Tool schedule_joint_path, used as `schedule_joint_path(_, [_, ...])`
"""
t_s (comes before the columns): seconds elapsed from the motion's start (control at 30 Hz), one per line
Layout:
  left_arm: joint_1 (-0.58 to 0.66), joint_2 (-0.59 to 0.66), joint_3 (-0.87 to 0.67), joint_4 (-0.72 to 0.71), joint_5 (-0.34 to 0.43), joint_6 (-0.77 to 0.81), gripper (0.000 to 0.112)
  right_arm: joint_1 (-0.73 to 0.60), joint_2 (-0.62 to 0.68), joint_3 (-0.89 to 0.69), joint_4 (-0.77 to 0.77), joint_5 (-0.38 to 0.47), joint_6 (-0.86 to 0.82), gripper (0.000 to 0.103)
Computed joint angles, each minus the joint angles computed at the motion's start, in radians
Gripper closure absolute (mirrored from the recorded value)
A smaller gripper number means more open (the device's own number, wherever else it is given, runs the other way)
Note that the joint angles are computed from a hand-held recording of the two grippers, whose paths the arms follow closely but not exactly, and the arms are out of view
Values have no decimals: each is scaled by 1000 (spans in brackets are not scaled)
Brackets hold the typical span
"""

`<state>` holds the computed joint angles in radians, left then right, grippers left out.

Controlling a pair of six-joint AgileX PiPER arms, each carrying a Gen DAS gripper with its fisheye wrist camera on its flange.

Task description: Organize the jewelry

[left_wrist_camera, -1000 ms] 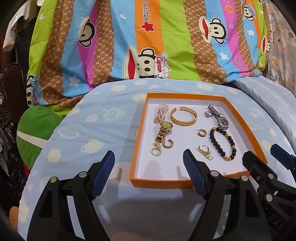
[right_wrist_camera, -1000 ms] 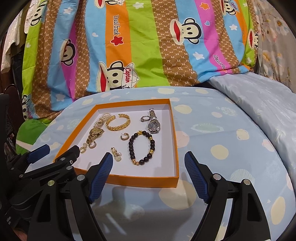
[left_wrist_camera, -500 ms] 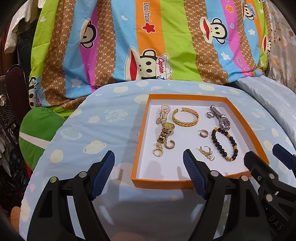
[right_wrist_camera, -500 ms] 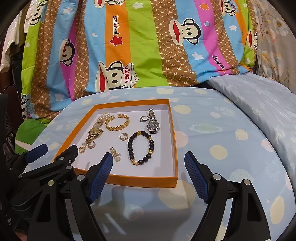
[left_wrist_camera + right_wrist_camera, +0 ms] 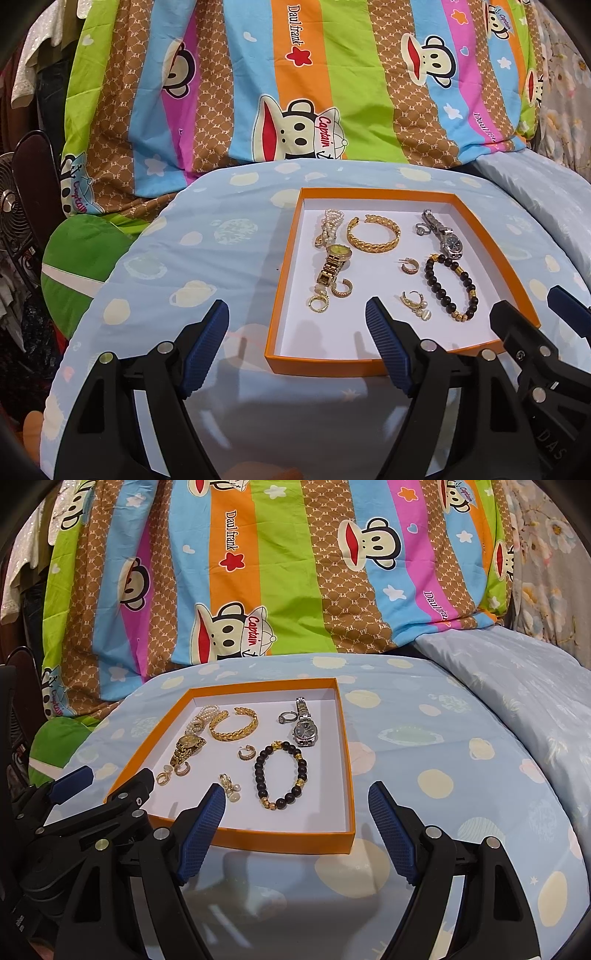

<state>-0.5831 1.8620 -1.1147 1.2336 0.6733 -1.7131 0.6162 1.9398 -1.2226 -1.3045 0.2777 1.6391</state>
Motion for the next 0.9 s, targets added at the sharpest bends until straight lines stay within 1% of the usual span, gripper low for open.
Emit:
schedule_joint_path(0.2, [1,-2,5,6,11,-4,38,0,0,0,2,1,-3,25])
schedule_joint_path(0.27, [0,1,0,-2,26,-5,32,1,-1,0,-1,0,2,25])
schedule_joint_path(0.47, [-14,6,-4,7,58,-20,30,-1,-1,0,-11,1,9,25])
schedule_joint_path(0.77, [-10,5,-4,5,49,-15,30,-3,-6,3,-11,6,4,25])
schedule_joint_path(0.9, [-5,4,-3,3,34,-12,30,-2,-7,2,-10,7,3,25])
